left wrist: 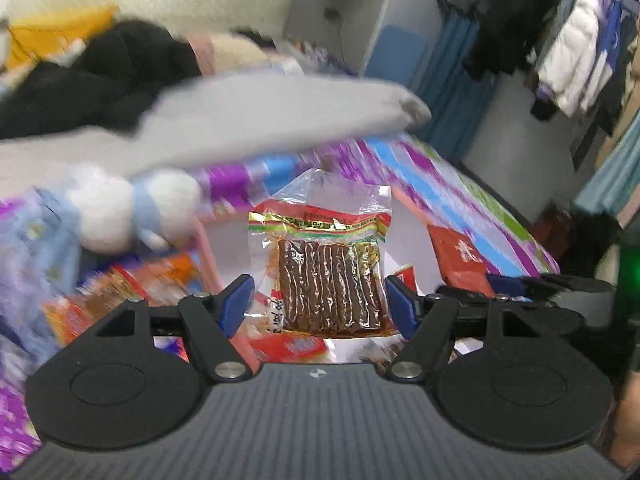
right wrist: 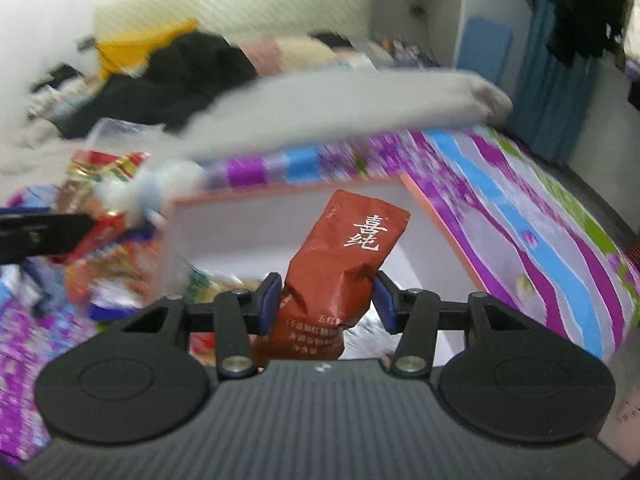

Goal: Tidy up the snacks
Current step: 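Carry both held packs over the pink box, then open both grippers to drop the two packs into the pink box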

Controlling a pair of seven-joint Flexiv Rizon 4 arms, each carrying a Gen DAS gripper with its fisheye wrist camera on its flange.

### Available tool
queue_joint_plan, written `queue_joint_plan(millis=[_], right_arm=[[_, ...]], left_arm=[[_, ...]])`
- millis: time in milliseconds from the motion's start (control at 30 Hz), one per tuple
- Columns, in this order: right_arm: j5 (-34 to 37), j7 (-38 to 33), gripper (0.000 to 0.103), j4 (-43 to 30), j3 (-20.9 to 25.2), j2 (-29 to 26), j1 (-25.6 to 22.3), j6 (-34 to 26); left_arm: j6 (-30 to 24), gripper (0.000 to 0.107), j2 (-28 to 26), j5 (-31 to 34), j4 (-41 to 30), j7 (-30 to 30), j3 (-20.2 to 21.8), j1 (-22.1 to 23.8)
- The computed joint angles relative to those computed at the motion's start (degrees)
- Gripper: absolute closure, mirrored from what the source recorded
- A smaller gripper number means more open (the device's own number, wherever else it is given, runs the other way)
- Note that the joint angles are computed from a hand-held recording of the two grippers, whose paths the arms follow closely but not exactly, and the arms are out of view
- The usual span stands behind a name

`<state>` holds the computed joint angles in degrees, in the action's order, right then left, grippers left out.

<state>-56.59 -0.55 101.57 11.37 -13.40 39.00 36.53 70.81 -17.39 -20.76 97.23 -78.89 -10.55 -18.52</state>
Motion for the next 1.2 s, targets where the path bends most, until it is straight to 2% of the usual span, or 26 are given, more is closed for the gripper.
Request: queue_joint_plan(millis=[167, 300, 467, 533, 600, 700, 967, 1200], right_arm=[[6.7, -0.42, 0.051, 3.14, 0.28, -0.15, -2.41, 3.1], [7.13, 1.92, 0.051, 6.1, 0.19, 0.86, -3.26, 6.8], [5.92, 3.5, 0.049, 7.54, 0.22, 1.6, -3.47, 8.57], [5.54, 4.64, 0.045, 8.21, 0.19, 2.09, -3.83, 9.24], [5.91, 4.64, 0.04, 8.16, 0.14, 1.99, -4.31, 9.77], [4.89, 5.62, 0.04, 8.62, 0.22, 2.5, -4.3, 9.82], [-1.76, 9.18, 0.04, 8.11, 0.83, 4.07, -3.32, 7.76], [-9.49, 13.33, 0.04, 6.63, 1.79, 4.85, -1.73, 6.46]], left_arm=[[-6.28, 0.032, -5.58, 3.42, -5.33, -4.38, 1.19, -2.08], [-10.76, 0.031, -8.54, 4.69, -8.47, -4.98, 1.04, -2.16], [-9.77, 0.028, -8.6, 7.32, -8.14, -5.65, 1.91, -3.15], [-10.76, 0.019, -8.37, 6.65, -8.16, -6.19, 1.78, -2.63], [-10.5, 0.019, -7.93, 6.27, -7.65, -6.03, 1.53, -2.27], [-10.39, 0.019, -7.21, 5.68, -7.29, -5.21, 1.01, -1.84], [-3.78, 0.019, -2.46, 3.86, -2.92, -2.35, 0.31, -1.23], [6.83, 0.019, 4.44, -0.48, 5.93, 3.33, -1.12, 0.49]])
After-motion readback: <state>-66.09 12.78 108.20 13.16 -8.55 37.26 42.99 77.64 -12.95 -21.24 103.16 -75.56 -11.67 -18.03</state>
